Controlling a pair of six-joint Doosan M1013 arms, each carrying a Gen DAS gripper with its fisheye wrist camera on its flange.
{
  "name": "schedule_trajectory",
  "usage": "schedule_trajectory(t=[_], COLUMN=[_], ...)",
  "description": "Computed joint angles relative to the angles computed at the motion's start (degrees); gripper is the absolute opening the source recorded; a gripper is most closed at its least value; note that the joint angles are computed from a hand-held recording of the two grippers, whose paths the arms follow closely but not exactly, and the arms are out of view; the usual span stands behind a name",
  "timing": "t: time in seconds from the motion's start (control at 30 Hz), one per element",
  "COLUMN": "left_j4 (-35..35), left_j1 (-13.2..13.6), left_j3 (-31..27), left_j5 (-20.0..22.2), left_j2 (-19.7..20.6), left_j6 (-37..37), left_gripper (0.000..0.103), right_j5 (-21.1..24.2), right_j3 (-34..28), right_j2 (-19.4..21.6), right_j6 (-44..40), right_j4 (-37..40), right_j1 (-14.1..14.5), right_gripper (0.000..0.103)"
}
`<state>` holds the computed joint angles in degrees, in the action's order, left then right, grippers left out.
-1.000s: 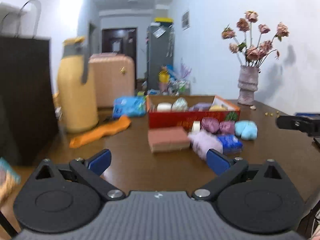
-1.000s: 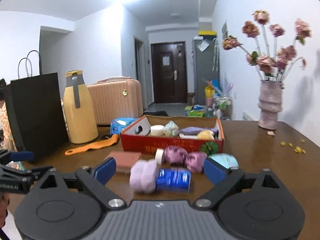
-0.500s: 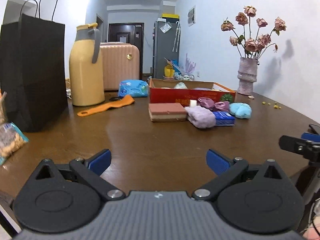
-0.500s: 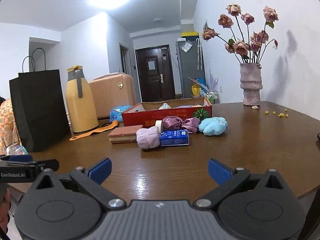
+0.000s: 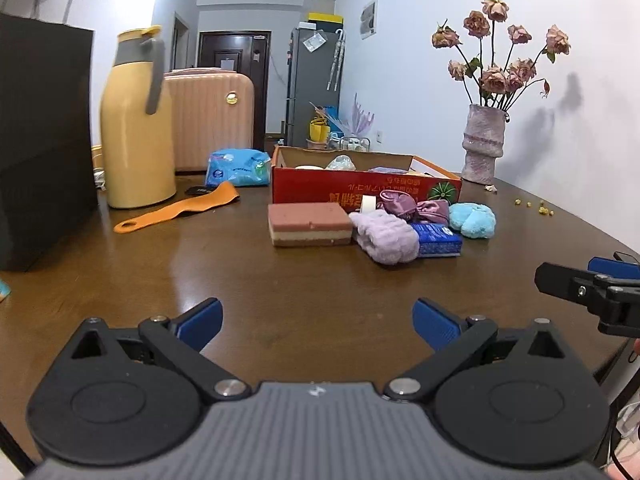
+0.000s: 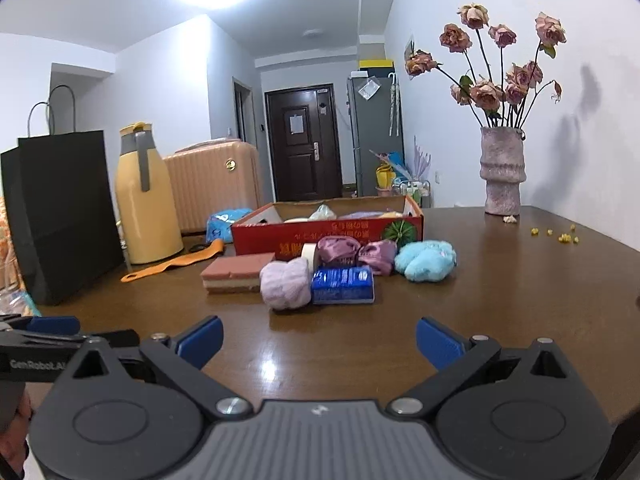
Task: Organize soft objects
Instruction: 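Grasp the pink sponge block with both tools from either side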
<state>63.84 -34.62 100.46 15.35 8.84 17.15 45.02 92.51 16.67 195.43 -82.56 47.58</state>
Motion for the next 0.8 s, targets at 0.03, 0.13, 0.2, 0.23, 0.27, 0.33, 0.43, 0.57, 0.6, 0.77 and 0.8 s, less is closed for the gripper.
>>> schedule_trajectory(t=[0.03, 0.13, 0.2, 0.23, 0.27, 0.33, 0.43, 0.57, 0.6, 0.77, 0.8], left_j4=[-2.55, -13.74, -24.70, -27.56, -27.55, -26.95, -35.30, -60.00, -63.73, -73.76, -78.21], left_j1=[0.44, 1.78, 2.93, 3.44, 3.80, 4.29, 5.65, 8.68, 9.37, 11.36, 11.93], left_j3=[-1.07, -4.86, -7.62, -8.93, -10.22, -12.76, -17.79, -25.07, -27.24, -32.41, -32.22], left_j5=[-0.48, -0.24, 0.08, 0.03, 0.24, 1.34, 3.49, 7.38, 9.85, 15.77, 15.35], left_j2=[0.75, 3.16, 4.90, 5.86, 6.84, 8.68, 12.02, 16.42, 17.73, 21.72, 21.81], left_j6=[2.86, 13.04, 22.63, 25.19, 25.04, 25.03, 34.29, 55.14, 56.93, 61.98, 64.85], left_gripper=[0.103, 0.103, 0.103, 0.103, 0.103, 0.103, 0.094, 0.075, 0.067, 0.044, 0.031], right_j5=[-0.43, -4.21, -7.32, -8.53, -9.58, -11.65, -14.91, -20.71, -22.21, -17.01, -14.99], right_j3=[-0.40, -1.81, -3.27, -4.09, -5.11, -7.91, -12.49, -19.09, -21.01, -32.60, -34.87], right_j2=[0.22, 0.79, 1.57, 2.12, 2.80, 4.54, 7.53, 11.43, 12.61, 19.44, 20.84], right_j6=[-0.08, -1.52, -3.95, -5.36, -7.36, -13.48, -23.09, -37.75, -42.98, -70.11, -74.33], right_j4=[0.06, 1.75, 3.58, 4.40, 5.66, 10.01, 17.19, 32.28, 38.27, 68.37, 73.42], right_j1=[-0.43, -2.40, -3.99, -4.71, -5.41, -6.95, -9.08, -12.15, -13.05, -16.18, -16.71], right_gripper=[0.101, 0.096, 0.094, 0.092, 0.089, 0.088, 0.079, 0.062, 0.059, 0.051, 0.049])
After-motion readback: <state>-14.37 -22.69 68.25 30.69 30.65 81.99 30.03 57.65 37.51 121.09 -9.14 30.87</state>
